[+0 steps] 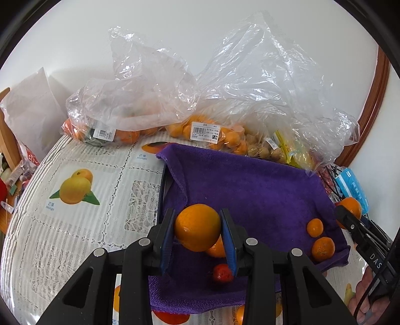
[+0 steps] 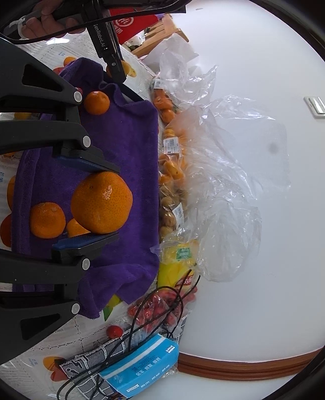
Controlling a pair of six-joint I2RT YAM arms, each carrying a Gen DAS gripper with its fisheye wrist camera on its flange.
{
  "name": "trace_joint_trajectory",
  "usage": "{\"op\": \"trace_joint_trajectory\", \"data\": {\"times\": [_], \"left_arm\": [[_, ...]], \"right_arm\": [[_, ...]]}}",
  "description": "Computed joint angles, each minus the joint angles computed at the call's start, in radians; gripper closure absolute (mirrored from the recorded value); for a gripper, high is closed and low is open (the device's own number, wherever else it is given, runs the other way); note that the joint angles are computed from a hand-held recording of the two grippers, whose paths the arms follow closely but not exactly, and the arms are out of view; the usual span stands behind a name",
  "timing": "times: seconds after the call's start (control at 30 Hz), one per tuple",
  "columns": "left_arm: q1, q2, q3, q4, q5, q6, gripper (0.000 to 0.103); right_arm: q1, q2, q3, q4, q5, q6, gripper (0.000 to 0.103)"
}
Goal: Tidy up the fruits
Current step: 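Carry both held oranges over the purple towel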
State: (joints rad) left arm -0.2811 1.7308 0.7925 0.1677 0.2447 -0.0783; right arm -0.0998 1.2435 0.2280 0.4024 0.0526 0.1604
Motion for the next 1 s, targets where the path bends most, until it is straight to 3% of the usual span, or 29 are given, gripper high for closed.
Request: {"op": "trace_joint_trajectory", "data": {"times": [1.0], "left_arm": [[-0.006, 0.015, 0.008, -0.012, -0.001, 0.004, 0.070]], "right_arm": [[0.052, 0.204, 0.056, 0.030, 0.049, -0.015, 0.059]]}}
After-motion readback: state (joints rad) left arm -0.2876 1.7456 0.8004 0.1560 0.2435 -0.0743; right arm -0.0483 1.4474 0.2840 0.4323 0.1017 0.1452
